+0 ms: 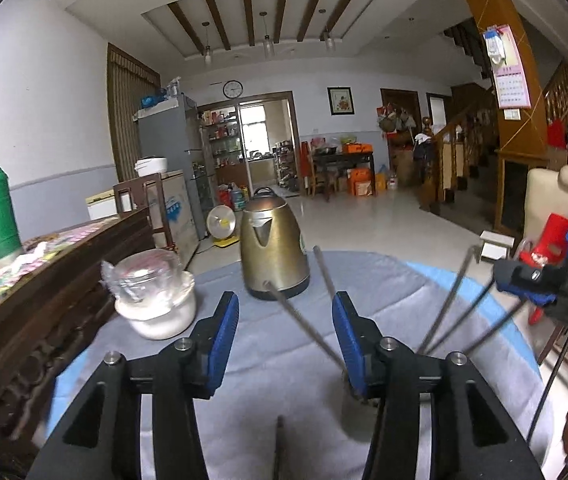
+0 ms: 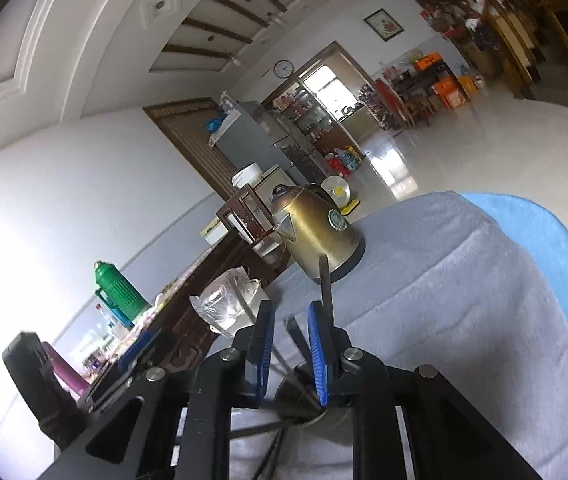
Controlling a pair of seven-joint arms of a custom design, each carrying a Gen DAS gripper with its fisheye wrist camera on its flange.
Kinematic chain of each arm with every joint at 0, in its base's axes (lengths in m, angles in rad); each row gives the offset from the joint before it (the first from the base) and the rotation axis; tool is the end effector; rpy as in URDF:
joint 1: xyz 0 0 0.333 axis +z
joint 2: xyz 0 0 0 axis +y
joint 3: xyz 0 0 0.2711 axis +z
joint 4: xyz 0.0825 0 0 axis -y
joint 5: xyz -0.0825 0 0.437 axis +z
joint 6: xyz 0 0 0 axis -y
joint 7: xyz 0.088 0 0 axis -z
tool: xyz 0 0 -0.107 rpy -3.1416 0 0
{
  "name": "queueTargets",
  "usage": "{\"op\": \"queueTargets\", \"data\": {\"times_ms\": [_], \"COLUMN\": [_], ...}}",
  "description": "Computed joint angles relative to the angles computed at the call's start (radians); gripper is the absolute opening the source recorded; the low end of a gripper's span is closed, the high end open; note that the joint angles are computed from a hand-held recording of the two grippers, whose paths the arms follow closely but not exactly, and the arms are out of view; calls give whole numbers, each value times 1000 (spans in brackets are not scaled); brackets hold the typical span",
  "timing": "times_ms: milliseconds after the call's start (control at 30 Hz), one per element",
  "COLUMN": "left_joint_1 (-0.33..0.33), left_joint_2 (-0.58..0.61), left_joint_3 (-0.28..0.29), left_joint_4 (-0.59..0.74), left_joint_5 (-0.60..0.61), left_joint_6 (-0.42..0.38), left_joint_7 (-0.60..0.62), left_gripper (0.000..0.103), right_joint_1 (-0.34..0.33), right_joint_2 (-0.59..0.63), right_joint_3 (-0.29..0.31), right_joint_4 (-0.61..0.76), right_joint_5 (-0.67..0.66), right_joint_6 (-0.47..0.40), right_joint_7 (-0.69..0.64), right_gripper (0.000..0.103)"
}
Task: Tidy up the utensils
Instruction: 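Lower the chopsticks into the grey cup and open both grippers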
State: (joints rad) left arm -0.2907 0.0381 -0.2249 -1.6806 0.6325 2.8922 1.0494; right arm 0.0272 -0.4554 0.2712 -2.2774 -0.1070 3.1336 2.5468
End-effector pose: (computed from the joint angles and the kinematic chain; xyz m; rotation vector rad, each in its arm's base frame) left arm 0.5653 -0.3572 0.6474 -1.0744 1.8178 -1.1576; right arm 0.4975 0.1851 0.6303 -0.9435 1.6055 -0.4090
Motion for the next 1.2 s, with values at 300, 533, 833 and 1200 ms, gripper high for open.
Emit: {"op": "queueTargets", "data": {"times_ms": [300, 533, 833, 1200], "left_joint_1": [61, 93, 103, -41], "left_joint_2": [-182, -229, -250, -317], "left_joint_3": [-42, -72, -84, 12], "left_joint_4": [-173, -218, -246, -348], "left_joint_5": [-41, -96, -133, -574], "left_joint_6": [13, 7, 14, -98], "left_joint_7": [0, 34, 55, 346], "left_gripper": [55, 56, 57, 66], "right_joint_1": [-110, -52, -35, -69], "right_joint_2": [-273, -305, -247, -266], "right_joint_3": [129, 109, 117, 161], "right_joint_4": [-157, -178, -139, -146], "right_joint_5": [-12, -26, -39, -86], "right_joint_6": [-43, -66, -64, -86], "right_joint_7": [169, 182, 180, 245], "right_gripper": [27, 30, 30, 30]}}
